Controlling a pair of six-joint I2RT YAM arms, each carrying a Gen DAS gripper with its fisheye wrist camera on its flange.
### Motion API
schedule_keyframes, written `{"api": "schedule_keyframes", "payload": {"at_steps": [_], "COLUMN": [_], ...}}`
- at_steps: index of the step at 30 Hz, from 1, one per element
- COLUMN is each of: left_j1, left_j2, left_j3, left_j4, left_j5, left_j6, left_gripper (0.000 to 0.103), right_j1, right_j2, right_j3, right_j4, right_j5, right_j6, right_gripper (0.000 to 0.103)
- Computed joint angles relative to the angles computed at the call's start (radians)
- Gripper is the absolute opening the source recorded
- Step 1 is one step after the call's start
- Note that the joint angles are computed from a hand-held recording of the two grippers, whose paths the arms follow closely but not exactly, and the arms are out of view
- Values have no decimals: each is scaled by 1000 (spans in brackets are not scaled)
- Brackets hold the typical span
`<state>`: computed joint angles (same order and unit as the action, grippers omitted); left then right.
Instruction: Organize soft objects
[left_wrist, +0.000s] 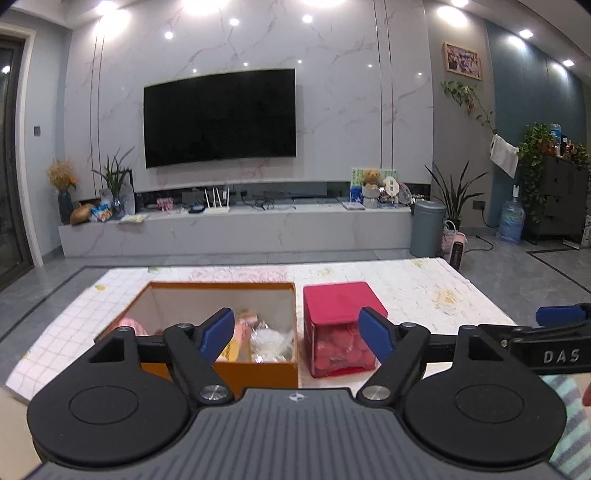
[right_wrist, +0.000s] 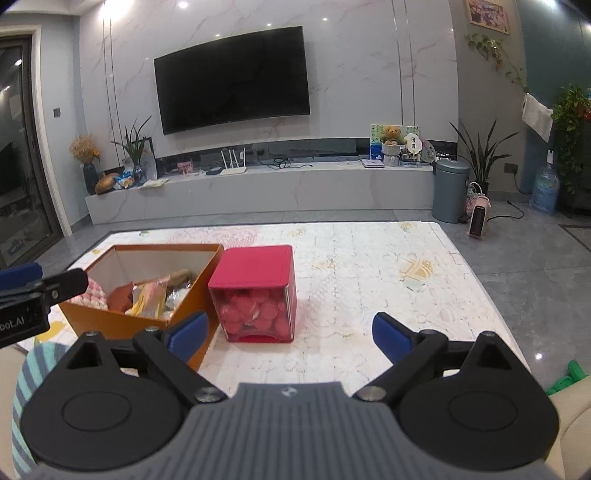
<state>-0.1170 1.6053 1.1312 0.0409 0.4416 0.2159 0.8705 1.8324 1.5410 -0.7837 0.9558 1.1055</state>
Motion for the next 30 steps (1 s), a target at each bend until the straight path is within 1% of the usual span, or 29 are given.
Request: {"api": "schedule_keyframes", "payload": {"at_steps": [5,9,12,18,30], "left_j1": [25,33,33,33,42], "left_j2": [-10,-31,-41,-43,-41], "left_j3": [-28,-59,-73,-84,-75], "left_j4": [-32,-14,-12,-19,-43], "left_j5": [11,12,9,-2,12], "left_j6": [-4,3,19,28,37], "left_gripper": [92,92,92,92,92], "right_j1": [30,43,45,51,48], "right_j2": [37,59,68,93,96], "right_j3": [37,64,79,119,126], "right_j4": [-58,-90,-83,-113,-115], "right_j5": [7,7,-4,0,0], "right_j6": [50,73,63,64,53], "right_gripper": [95,95,96,96,96]}}
